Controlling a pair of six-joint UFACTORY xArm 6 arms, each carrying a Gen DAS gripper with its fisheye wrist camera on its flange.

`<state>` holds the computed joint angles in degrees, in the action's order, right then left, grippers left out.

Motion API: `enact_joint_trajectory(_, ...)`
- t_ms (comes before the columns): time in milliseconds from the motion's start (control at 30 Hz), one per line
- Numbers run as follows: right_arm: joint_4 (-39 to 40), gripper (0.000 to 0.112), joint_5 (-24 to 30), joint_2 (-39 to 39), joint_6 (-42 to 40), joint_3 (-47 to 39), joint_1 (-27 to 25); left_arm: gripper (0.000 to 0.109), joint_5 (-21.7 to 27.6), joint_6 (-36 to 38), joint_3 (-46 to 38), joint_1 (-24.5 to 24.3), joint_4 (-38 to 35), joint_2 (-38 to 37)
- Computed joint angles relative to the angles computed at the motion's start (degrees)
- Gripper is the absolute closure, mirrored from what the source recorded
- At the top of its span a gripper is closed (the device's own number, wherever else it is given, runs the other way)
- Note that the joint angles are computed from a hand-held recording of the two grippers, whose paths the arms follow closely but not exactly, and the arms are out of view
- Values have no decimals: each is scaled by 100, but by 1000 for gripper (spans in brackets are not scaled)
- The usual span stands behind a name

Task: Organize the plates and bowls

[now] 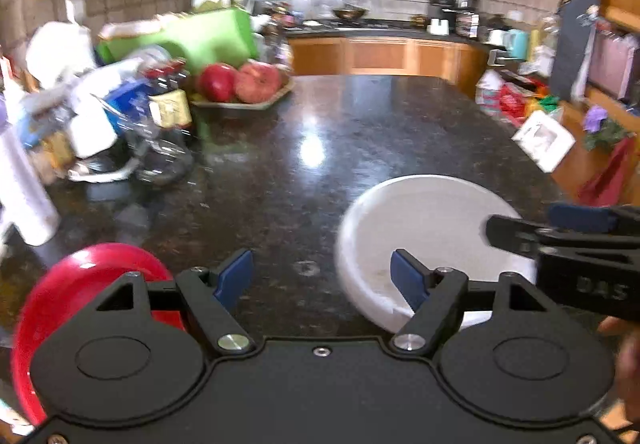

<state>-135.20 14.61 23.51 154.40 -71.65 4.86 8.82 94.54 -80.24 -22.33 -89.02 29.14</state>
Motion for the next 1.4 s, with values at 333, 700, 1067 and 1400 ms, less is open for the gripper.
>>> enact_joint_trajectory(333, 551, 40, -159, 162, -854, -199, -57, 44, -37, -1562, -144, -33, 1663, 244)
enact_joint_trajectory(700, 1389, 55, -664, 278, -1501, -296, -254, 49, 362, -1952, -95, 64, 2323, 257)
enact_joint_trajectory(1067, 2110, 81, -1008, 485, -2240, -481, -364, 60, 547, -2560, -195, 115, 2852, 340)
enact_joint_trajectory(1400, 2008, 91, -1250, 601, -2126, -645, -447, 72, 527, -2849, -215, 59, 3185, 420)
